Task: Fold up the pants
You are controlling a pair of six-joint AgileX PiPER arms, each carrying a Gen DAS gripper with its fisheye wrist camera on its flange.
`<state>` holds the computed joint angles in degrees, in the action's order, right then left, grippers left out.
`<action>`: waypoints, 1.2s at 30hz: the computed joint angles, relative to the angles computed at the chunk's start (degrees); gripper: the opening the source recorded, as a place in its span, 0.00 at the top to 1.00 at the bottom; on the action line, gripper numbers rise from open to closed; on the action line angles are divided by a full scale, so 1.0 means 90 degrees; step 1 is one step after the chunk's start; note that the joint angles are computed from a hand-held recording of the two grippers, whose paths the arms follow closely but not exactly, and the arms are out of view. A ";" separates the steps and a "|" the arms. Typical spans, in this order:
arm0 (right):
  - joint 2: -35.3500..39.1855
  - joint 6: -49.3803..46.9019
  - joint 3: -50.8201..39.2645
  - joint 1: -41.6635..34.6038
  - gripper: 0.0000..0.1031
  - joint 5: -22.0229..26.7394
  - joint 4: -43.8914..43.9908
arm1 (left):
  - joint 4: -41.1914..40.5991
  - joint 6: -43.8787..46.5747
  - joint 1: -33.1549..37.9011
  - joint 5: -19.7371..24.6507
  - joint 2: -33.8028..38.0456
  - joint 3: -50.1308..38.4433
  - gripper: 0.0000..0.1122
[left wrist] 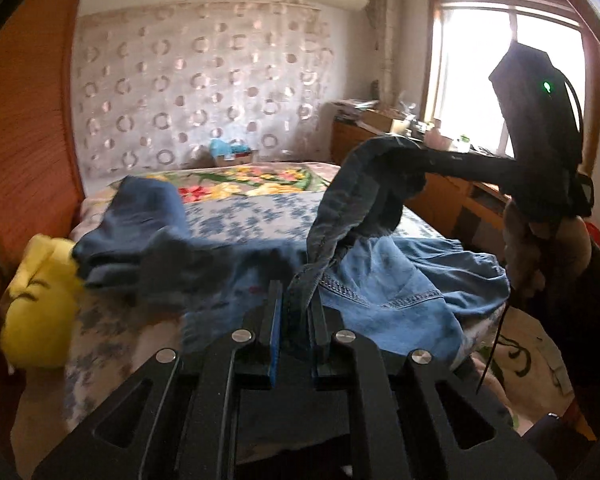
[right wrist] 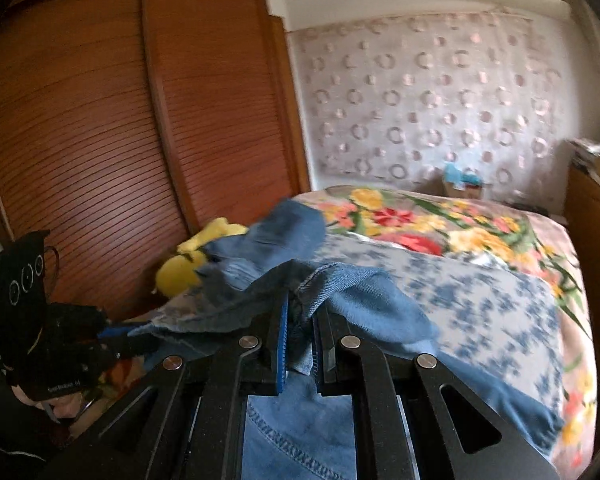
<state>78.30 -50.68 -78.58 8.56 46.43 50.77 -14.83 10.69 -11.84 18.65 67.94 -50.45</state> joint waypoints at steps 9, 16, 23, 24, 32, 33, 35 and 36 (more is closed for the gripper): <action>0.1790 0.1345 -0.1989 0.1497 0.90 0.0023 -0.1459 | -0.2680 0.2753 0.1461 0.0043 -0.0101 0.0966 0.90; 0.3224 0.2554 -0.3830 0.2258 0.90 0.0472 -0.2808 | -0.2955 0.3144 0.1644 -0.0026 0.0057 0.1252 0.90; 0.3666 0.3411 -0.4691 0.2747 0.73 0.0683 -0.3892 | -0.2702 0.2762 0.1820 -0.0030 0.0234 0.1256 0.88; 0.3525 0.3402 -0.4473 0.2736 0.64 0.0550 -0.3852 | -0.2703 0.2736 0.1857 -0.0008 0.0224 0.1247 0.85; 0.2404 0.3023 -0.2749 0.2435 0.55 -0.0337 -0.3250 | -0.2629 0.2592 0.1831 -0.0031 0.0022 0.1154 0.75; 0.2240 0.2891 -0.2495 0.2332 0.55 -0.0448 -0.3099 | -0.2555 0.2546 0.1756 -0.0083 0.0079 0.1119 0.75; 0.1825 0.2530 -0.1903 0.2058 0.55 -0.0599 -0.2727 | -0.2687 0.2715 0.1692 -0.0158 0.0211 0.1074 0.75; 0.1632 0.2317 -0.1636 0.1890 0.55 -0.0621 -0.2512 | -0.2769 0.2822 0.1644 -0.0222 0.0358 0.1019 0.75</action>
<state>92.98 -29.82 -93.30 25.57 40.84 28.16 -39.75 36.08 2.96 16.65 71.16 -41.28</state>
